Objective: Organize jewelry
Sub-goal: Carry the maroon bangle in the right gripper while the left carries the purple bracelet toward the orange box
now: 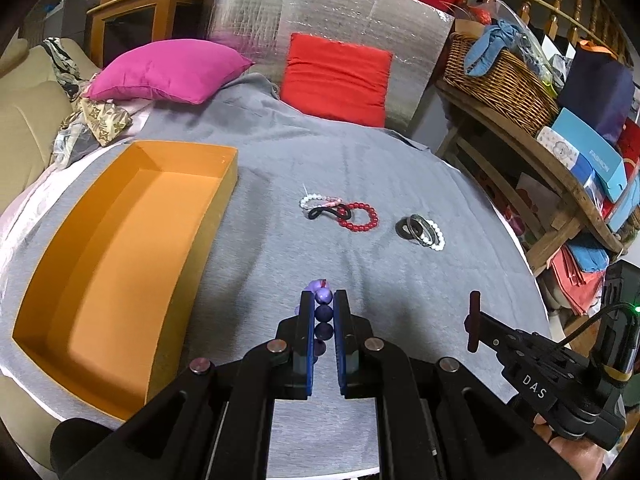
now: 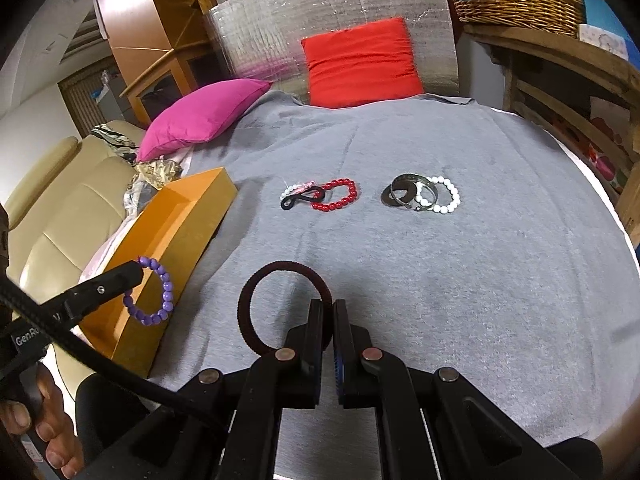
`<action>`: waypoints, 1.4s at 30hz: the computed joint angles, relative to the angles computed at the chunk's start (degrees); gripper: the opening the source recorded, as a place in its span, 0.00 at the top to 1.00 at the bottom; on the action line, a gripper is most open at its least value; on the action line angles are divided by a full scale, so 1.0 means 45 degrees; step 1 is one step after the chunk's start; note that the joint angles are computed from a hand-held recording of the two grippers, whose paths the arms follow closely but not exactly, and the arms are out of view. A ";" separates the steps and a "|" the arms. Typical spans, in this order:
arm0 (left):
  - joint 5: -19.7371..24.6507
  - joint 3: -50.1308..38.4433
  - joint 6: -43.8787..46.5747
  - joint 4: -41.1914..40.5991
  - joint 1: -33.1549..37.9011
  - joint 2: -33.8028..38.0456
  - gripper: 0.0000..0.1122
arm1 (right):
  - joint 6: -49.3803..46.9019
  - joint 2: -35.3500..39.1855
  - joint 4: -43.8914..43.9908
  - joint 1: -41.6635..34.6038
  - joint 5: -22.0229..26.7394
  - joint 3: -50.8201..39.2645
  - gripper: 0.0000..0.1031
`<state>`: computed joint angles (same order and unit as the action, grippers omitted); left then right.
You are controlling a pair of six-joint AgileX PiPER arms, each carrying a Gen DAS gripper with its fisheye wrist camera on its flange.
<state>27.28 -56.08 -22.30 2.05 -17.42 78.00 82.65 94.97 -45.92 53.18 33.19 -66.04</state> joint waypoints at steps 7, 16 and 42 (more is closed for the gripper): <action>-0.0005 0.0116 0.0018 0.0016 0.0293 -0.0212 0.92 | -0.0216 0.0226 0.0101 0.0089 -0.0014 -0.0331 0.95; 0.0021 0.0177 -0.0051 0.0117 0.0578 -0.0393 0.92 | -0.0730 0.0542 0.0295 0.0162 0.0024 -0.0882 0.95; -0.0053 0.0627 0.0537 -0.0440 0.1860 -0.0815 0.92 | -0.2997 0.1950 0.1465 0.0618 0.0333 -0.3284 0.95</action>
<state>27.04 -53.25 -19.88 0.07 -9.05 74.33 69.17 103.74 -39.33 55.97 34.69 -80.82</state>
